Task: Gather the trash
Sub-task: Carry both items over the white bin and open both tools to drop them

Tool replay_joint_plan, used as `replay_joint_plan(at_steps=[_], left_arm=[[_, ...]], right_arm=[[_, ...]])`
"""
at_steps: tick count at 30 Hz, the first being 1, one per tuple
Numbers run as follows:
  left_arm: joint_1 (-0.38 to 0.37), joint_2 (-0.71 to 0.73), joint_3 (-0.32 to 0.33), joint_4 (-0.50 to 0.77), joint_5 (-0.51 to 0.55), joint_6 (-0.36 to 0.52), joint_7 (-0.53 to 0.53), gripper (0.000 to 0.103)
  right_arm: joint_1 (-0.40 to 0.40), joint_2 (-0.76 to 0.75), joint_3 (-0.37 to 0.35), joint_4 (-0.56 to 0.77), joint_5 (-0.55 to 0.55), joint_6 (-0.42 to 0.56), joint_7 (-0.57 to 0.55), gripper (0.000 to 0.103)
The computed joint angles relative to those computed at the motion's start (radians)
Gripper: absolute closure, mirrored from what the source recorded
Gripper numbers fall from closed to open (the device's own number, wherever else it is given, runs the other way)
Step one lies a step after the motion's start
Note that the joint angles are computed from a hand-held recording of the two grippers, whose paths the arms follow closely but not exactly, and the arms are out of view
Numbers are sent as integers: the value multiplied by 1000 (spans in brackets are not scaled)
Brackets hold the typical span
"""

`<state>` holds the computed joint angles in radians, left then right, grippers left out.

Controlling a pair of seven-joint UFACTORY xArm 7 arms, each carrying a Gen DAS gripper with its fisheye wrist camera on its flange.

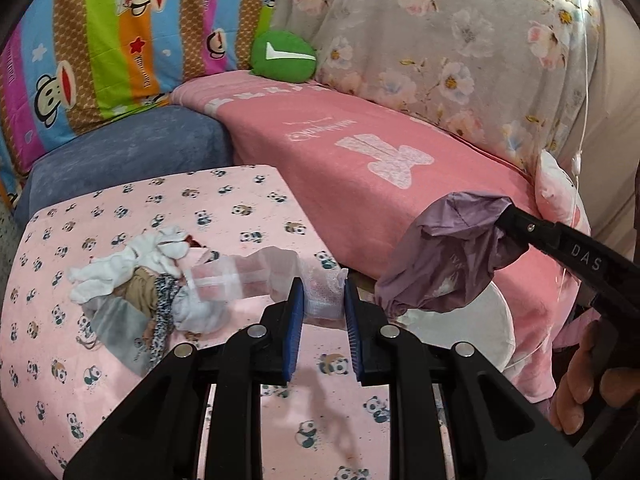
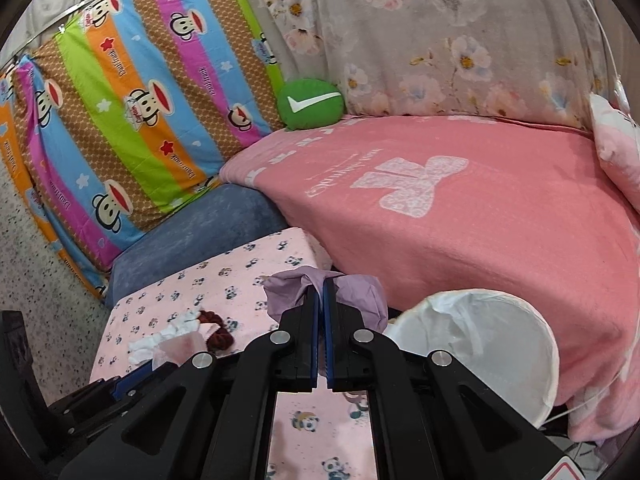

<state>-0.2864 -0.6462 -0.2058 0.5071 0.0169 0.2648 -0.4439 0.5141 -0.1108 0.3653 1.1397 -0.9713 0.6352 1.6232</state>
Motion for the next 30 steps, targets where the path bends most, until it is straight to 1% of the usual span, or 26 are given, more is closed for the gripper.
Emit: replay_joint_plan(at_steps=[3, 8, 11, 15, 19, 25, 28, 30], left_arm=[[-15, 68, -31, 46, 8, -20, -4, 83], [-47, 188, -67, 124, 27, -47, -7, 83], [-36, 247, -110, 169, 68, -52, -32, 83], [-42, 306, -133, 219, 114, -43, -61, 83], [-46, 356, -144, 261, 161, -33, -98, 83], [-59, 416, -150, 312, 234, -22, -151, 82], [-72, 445, -142, 334, 263, -20, -160, 82], [-67, 457, -148, 348, 306, -19, -192, 81]], right_arm=[[-21, -82, -17, -104, 41, -14, 11, 99], [-86, -188, -13, -248, 115, -49, 5, 99], [-122, -227, -2, -305, 153, -61, -6, 99], [-171, -265, 14, -364, 198, -90, -18, 99], [-218, -291, 32, -410, 244, -118, -39, 99], [-269, -297, 56, -434, 296, -140, -71, 99], [-284, -294, 68, -437, 311, -135, -74, 94], [-288, -293, 71, -440, 318, -134, -77, 91]])
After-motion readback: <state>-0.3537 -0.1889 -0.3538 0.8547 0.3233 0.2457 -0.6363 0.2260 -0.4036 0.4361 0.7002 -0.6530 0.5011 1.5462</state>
